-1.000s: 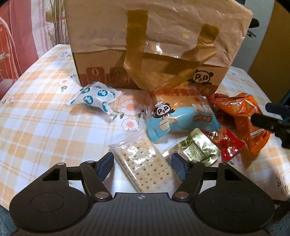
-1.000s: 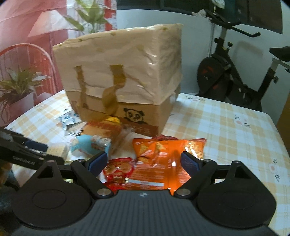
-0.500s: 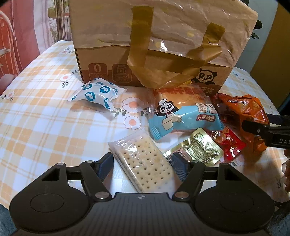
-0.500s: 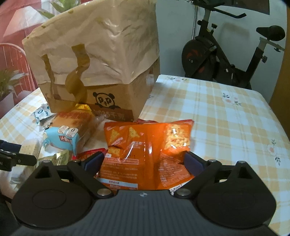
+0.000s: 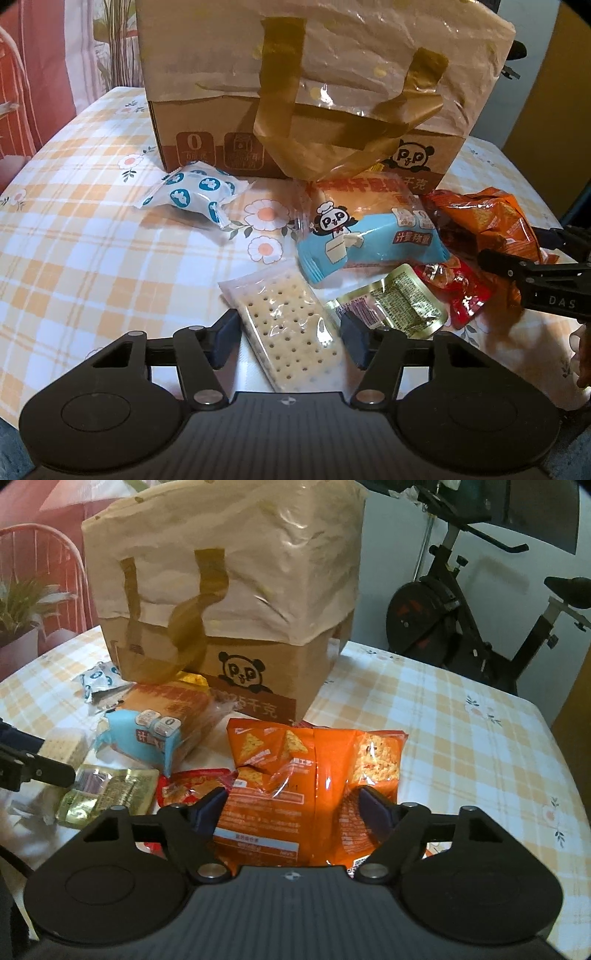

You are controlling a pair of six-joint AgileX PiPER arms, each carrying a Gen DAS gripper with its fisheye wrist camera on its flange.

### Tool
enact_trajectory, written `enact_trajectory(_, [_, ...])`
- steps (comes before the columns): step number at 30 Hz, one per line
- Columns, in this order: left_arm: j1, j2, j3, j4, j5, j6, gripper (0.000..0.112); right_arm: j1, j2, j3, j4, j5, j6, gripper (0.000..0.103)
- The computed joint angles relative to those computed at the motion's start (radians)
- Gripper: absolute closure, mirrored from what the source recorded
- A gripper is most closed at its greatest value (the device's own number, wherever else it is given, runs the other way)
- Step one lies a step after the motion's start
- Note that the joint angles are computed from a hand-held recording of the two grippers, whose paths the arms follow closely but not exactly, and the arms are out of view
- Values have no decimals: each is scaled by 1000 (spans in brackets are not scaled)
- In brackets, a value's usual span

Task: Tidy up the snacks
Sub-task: 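Grasp the orange chip bag with right tool while left tool grasps crackers pack, then lift both held snacks over the paper bag and release them inside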

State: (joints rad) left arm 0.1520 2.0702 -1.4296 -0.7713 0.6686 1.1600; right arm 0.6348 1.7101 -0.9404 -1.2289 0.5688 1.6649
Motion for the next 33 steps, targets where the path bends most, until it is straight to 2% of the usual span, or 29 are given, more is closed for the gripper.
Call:
enact_trajectory(8, [42, -37, 34, -159, 10, 136, 52, -14, -49, 40, -50, -42, 106, 35])
enact_trajectory(15, [51, -51, 41, -186, 0, 148, 53, 2, -83, 59, -72, -26, 161, 40])
enact_trajectory(19, [63, -63, 32, -200, 4, 152, 53, 27, -106, 62, -89, 18, 190, 40])
enact_trajectory(23, [91, -61, -22, -219, 40, 133, 52, 46, -155, 79, -110, 65, 229, 40])
enact_trajectory(33, [122, -104, -128, -274, 102, 123, 52, 101, -273, 49, -139, 208, 169, 41])
